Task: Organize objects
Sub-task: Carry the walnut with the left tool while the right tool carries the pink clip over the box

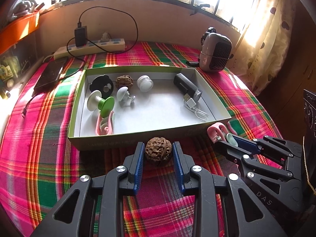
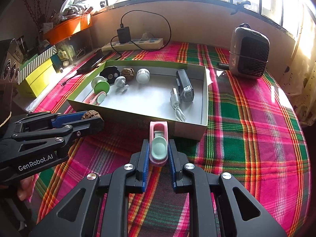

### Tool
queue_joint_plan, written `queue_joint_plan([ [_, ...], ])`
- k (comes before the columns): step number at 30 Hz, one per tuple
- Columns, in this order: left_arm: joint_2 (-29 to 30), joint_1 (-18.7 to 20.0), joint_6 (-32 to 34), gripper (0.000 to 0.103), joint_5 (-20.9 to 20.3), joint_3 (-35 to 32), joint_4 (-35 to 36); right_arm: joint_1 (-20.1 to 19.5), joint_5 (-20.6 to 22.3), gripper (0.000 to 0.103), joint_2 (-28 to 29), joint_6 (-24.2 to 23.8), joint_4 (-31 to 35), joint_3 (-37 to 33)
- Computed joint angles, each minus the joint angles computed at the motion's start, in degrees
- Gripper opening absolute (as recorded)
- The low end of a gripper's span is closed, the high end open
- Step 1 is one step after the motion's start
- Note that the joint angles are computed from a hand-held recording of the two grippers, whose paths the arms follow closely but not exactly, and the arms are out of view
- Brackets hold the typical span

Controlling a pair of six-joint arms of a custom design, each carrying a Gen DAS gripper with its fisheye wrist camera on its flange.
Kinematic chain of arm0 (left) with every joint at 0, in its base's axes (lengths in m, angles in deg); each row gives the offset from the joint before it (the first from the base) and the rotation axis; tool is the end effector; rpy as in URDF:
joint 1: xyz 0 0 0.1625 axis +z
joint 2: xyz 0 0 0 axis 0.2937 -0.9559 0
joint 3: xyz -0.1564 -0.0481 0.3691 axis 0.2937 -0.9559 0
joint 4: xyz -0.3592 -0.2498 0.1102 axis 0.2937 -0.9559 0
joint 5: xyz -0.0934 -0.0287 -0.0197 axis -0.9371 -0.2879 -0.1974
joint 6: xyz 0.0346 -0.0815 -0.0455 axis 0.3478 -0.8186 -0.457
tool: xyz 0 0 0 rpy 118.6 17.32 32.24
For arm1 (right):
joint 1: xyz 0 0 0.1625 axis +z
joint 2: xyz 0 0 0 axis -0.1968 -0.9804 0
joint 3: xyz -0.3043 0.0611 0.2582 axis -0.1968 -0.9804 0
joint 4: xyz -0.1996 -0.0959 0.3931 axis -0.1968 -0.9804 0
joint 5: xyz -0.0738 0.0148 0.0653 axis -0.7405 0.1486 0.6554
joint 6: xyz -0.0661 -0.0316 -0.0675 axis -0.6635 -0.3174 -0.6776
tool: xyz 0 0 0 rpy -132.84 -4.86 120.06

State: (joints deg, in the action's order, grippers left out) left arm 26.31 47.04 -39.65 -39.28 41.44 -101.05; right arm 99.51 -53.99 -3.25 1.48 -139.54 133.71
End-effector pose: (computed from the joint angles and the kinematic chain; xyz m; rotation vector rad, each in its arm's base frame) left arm -0.1493 -0.7020 0.0290 0.9153 2.5595 -0.5625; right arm 0.0672 -0.6136 0.0680 0.3450 -2.2927 0.8618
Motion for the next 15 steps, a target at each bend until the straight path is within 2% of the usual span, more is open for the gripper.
queue_joint_plan([
  [15, 2.0, -0.1, 1.0, 0.026, 0.8, -4.9, 1.0, 1.3, 1.2, 0.018, 0.1, 0.6, 3.5, -4.2],
])
